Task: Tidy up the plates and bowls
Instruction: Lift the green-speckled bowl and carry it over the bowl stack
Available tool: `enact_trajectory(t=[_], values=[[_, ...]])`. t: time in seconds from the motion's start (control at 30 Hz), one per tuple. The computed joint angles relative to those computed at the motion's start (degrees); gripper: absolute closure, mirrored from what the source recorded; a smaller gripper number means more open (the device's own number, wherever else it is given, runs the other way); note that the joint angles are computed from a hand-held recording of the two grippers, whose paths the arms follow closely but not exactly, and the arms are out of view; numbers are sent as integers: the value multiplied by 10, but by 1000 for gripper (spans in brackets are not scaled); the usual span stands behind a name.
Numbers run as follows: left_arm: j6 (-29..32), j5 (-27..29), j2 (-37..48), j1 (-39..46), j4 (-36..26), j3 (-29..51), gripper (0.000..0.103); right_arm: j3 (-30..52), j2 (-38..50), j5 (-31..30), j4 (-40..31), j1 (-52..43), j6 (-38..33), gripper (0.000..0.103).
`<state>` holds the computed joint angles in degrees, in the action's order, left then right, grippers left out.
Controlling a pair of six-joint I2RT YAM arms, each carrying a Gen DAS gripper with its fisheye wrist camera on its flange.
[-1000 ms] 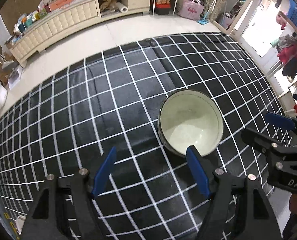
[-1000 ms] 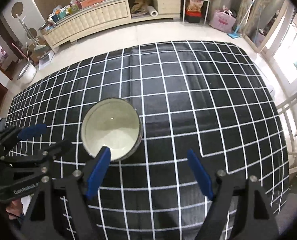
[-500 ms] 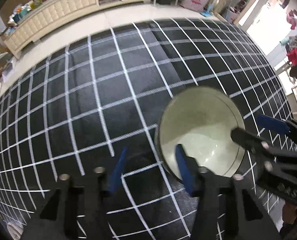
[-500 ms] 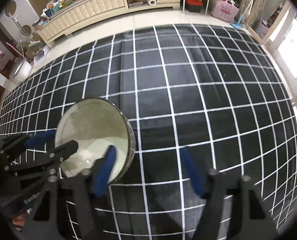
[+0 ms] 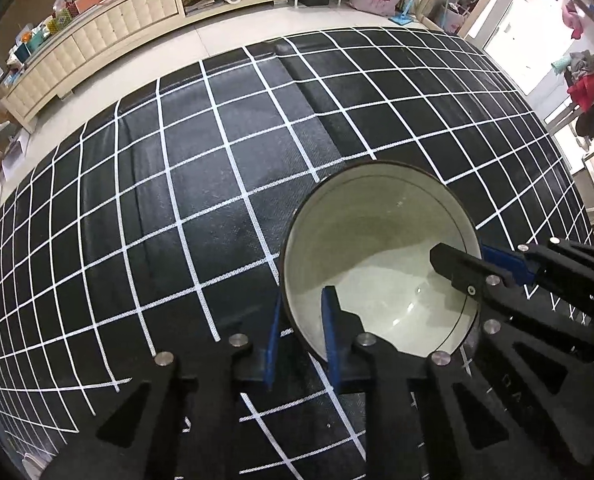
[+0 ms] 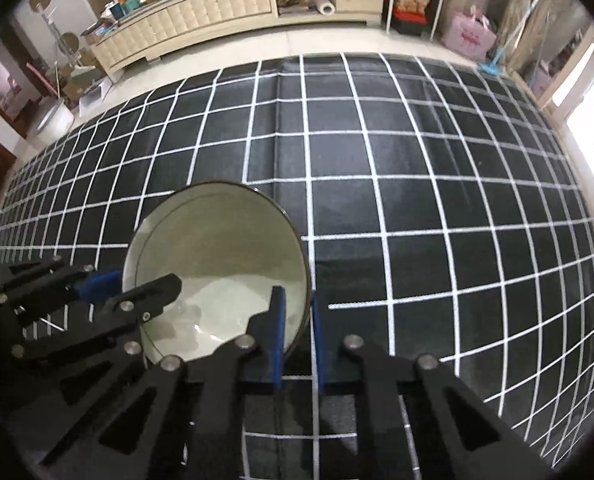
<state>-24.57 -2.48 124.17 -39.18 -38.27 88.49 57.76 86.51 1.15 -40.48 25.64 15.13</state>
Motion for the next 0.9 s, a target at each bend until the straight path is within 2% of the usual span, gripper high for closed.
enact_trajectory(t=[0.07, 0.13, 0.23, 0.37, 0.5, 0.73, 0.9], values=[[5, -4, -20, -2, -2, -19, 87, -4, -7, 13, -8, 15, 9, 89], [7, -7, -49, 0, 2, -53, 88, -10, -19, -8, -13, 11, 13, 90], [-1, 15, -76, 7, 7, -84, 89, -11, -48, -15, -37, 28, 34, 90], [-10, 15, -153, 5, 4, -151, 89, 3, -80, 2, -74, 71, 65, 90], [-20, 8, -267, 10, -14, -224, 89, 27, -99, 6, -108, 121, 113, 91], [-26, 10, -470, 45, -105, -309, 89, 85, -108, 27, -155, 235, 210, 91], [-41, -10, -583, 43, -176, -347, 89, 136, -89, 68, -184, 337, 276, 91]])
